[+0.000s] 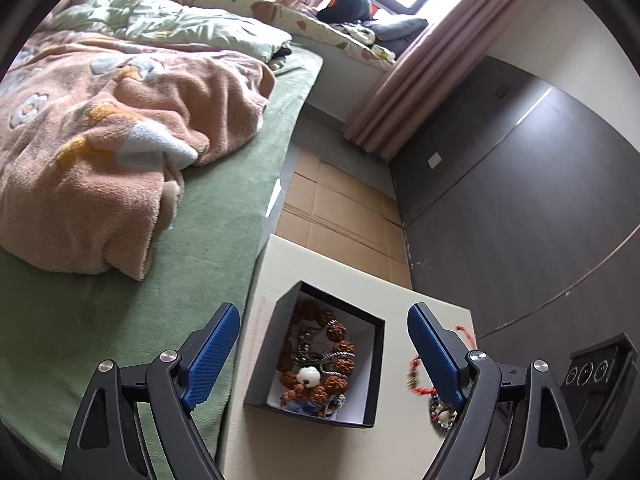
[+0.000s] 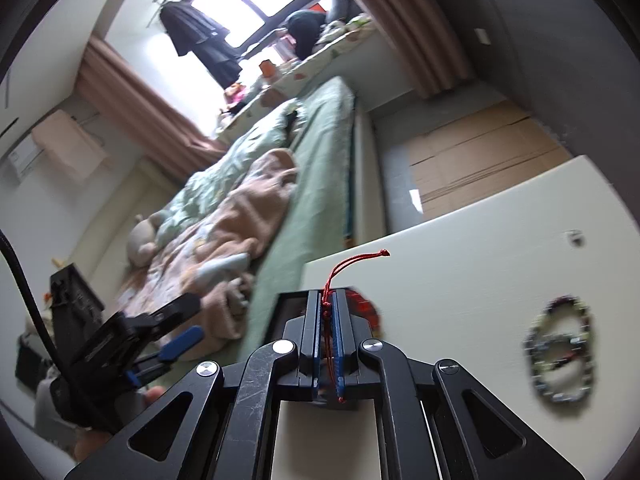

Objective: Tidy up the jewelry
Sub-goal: 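Carry the red string bracelet into the black box and open the right gripper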

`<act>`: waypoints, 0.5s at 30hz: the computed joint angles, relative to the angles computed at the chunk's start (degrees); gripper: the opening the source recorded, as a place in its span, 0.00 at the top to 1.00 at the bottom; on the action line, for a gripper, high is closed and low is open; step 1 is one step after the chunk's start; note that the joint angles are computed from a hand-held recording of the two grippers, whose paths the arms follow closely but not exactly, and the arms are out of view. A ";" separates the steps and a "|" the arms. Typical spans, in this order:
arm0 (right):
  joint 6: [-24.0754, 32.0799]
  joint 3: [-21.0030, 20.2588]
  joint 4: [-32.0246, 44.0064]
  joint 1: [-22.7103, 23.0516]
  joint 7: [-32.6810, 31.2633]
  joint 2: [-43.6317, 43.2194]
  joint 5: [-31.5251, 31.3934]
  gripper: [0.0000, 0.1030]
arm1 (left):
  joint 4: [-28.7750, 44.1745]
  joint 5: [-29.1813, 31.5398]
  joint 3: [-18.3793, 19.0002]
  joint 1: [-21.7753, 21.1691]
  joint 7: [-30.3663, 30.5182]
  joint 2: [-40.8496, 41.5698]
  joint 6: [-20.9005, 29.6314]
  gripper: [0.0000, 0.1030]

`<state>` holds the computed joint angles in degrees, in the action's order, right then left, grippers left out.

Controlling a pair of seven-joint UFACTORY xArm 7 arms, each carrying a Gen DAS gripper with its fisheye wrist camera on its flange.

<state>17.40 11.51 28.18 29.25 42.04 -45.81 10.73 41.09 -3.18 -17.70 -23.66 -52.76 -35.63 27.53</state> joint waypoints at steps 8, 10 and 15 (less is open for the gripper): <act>-3.51 -3.72 4.29 9.18 -4.54 10.72 3.85 0.70 | -1.04 -0.43 0.75 0.20 0.06 -1.08 -0.43 0.16; -2.87 -1.96 3.72 7.00 -3.30 10.17 4.01 0.51 | -1.16 -0.45 0.72 -0.01 0.36 -1.06 -0.71 0.16; -3.61 -4.00 0.23 7.77 -3.63 5.29 6.23 0.49 | -0.96 -0.69 0.30 -0.48 0.41 -0.34 -1.60 0.16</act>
<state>13.78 7.51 28.40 37.02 38.40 -40.51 16.96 40.13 -3.87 -17.40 -24.14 -52.35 -35.96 25.93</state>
